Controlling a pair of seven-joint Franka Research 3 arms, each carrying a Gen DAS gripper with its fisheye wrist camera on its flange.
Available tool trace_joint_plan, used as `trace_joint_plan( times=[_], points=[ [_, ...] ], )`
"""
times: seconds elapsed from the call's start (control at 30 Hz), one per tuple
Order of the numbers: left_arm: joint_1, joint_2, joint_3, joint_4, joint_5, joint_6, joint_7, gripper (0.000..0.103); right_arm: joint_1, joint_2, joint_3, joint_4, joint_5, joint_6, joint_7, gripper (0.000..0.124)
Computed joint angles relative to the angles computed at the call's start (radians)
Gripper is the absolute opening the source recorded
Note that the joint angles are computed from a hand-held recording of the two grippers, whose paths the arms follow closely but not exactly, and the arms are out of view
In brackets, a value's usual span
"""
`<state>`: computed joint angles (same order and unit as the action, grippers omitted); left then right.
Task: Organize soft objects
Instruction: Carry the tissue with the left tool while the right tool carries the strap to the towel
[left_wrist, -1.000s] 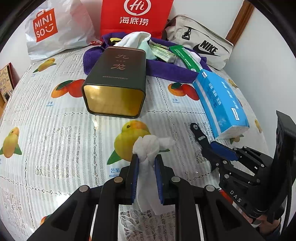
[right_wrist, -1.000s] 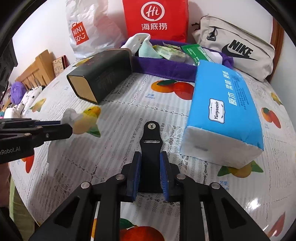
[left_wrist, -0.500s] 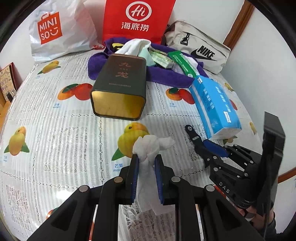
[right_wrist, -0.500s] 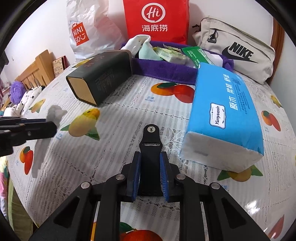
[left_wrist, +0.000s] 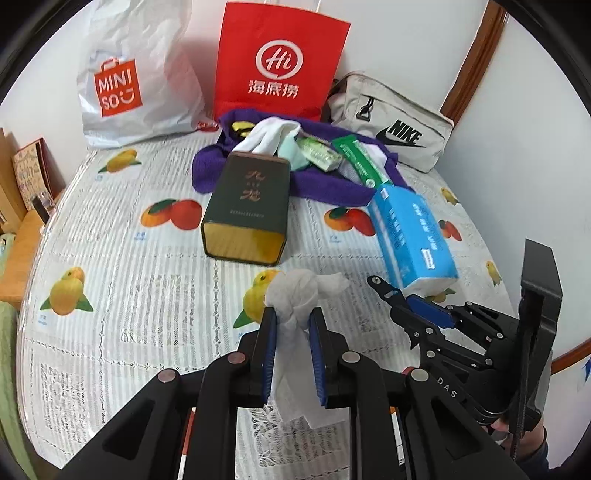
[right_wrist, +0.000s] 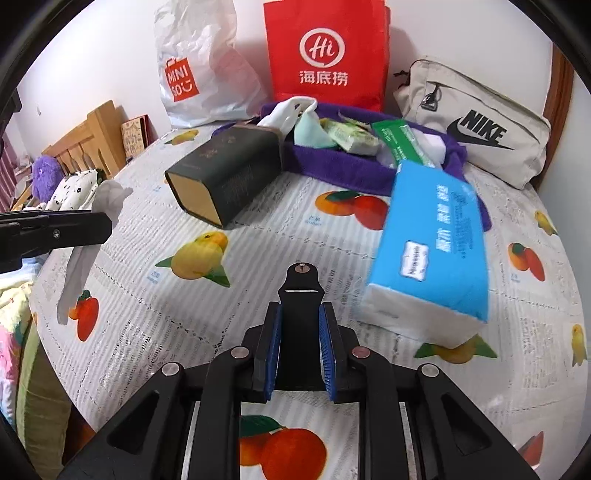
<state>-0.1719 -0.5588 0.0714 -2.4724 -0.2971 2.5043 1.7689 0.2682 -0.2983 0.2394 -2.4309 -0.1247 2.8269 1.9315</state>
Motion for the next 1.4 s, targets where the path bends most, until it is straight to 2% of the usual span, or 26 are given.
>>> trace_joint_plan(
  times=[0.33, 0.47, 0.77, 1.1, 1.4],
  points=[
    [-0.01, 0.013, -0.026, 0.05, 0.019, 0.005, -0.046, 0.017, 0.028, -0.057, -0.035, -0.014, 0.09, -0.006, -0.079, 0.021],
    [-0.007, 0.021, -0.04, 0.081, 0.049, 0.003, -0.054, 0.017, 0.008, -0.063, -0.029, 0.005, 0.095, -0.011, -0.089, 0.021],
    [-0.017, 0.07, -0.029, 0.157, 0.035, 0.031, -0.047, 0.017, -0.038, -0.068, -0.024, 0.045, 0.082, -0.016, -0.08, 0.021],
    [-0.003, 0.158, -0.019, 0.246, -0.014, 0.022, -0.004, 0.017, -0.072, -0.032, -0.036, 0.103, 0.054, -0.023, -0.065, 0.021],
    [0.039, 0.267, -0.054, 0.349, -0.032, 0.014, 0.023, 0.017, -0.071, 0.057, -0.07, 0.194, 0.058, -0.015, -0.085, 0.021]
  ],
)
